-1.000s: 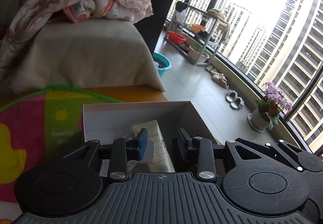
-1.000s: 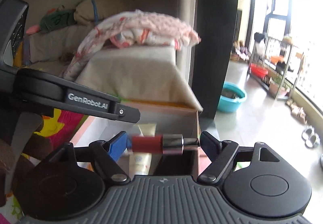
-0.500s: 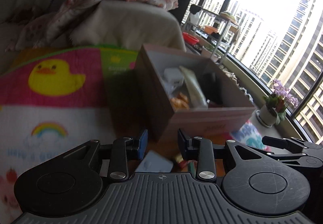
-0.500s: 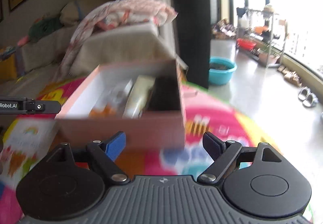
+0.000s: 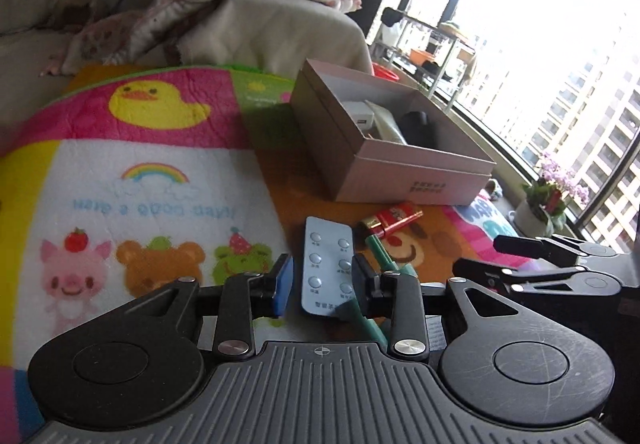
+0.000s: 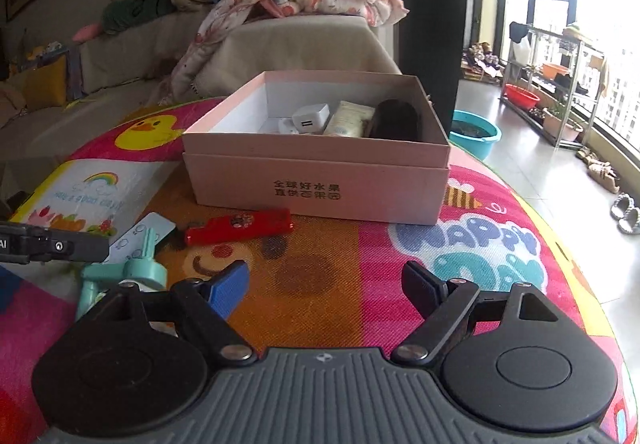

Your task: Organize rigid objects

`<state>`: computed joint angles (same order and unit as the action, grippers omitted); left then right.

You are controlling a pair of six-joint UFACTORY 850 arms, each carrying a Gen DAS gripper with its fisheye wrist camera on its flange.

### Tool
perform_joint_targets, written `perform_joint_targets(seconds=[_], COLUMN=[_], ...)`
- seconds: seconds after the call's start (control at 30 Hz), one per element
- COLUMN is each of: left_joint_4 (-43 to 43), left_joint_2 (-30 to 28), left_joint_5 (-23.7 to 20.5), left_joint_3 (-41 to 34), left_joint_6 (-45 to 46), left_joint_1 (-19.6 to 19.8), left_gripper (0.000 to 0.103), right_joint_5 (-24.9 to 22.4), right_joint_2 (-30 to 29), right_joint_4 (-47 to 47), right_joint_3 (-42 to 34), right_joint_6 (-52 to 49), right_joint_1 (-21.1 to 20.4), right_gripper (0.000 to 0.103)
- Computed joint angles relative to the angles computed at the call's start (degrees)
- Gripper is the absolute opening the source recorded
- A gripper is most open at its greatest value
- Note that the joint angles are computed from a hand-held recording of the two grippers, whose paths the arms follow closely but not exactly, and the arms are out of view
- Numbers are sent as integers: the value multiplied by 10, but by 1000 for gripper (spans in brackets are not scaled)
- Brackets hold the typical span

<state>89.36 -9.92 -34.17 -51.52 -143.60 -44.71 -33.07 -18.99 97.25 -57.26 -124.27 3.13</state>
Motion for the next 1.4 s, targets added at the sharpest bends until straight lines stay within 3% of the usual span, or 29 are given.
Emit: perform_joint_targets(seconds=[0.13,0.3,0.43,0.6,0.73,0.83,0.9,1.03,1.13,1.27,1.33,1.37,1.4], left_joint_4=[-73,-39,-37,-24,9,23,37,52,10,19,28,28,19], left_joint_2=[4,-2,-8,-17,-30,-48,-59,-72,-82,-79,-75,-72,-70], left_joint_5=[-65,-52,-38,-24,5,49,52,92,76,76,75,74,68], left_joint_3=[-6,-3,-8,-8,-21,-40,-51,-64,-77,-71,-65,-62,-60], left_joint_6=[55,1,13,-11,-8,18,33,44,108,90,75,72,78], left_joint_1=[-24,-24,-23,-13,-10,-7,-14,-15,-24,-22,-21,-20,-21], left_gripper=[35,36,36,36,36,36,38,42,42,41,38,38,38], right_joint_5=[-65,-98,-9,31,-9,-20,-16,-15,-2,52,50,42,36], right_joint_2=[29,72,100,78,48,41,35,10,-24,-56,-64,-65,-64], right_joint_4=[-121,-165,-47,48,-32,-6,-5,-73,-156,-222,-214,-227,-229], right_joint_3=[22,74,122,93,39,22,12,-28,-76,-111,-118,-122,-122], right_joint_6=[61,45,-126,-181,-29,-10,-3,61,163,225,222,235,238], right_joint_1=[-14,7,43,13,-27,-37,-33,-5,29,76,80,78,73], right_gripper=[86,89,90,90,90,90,90,90,90,90,90,85,72])
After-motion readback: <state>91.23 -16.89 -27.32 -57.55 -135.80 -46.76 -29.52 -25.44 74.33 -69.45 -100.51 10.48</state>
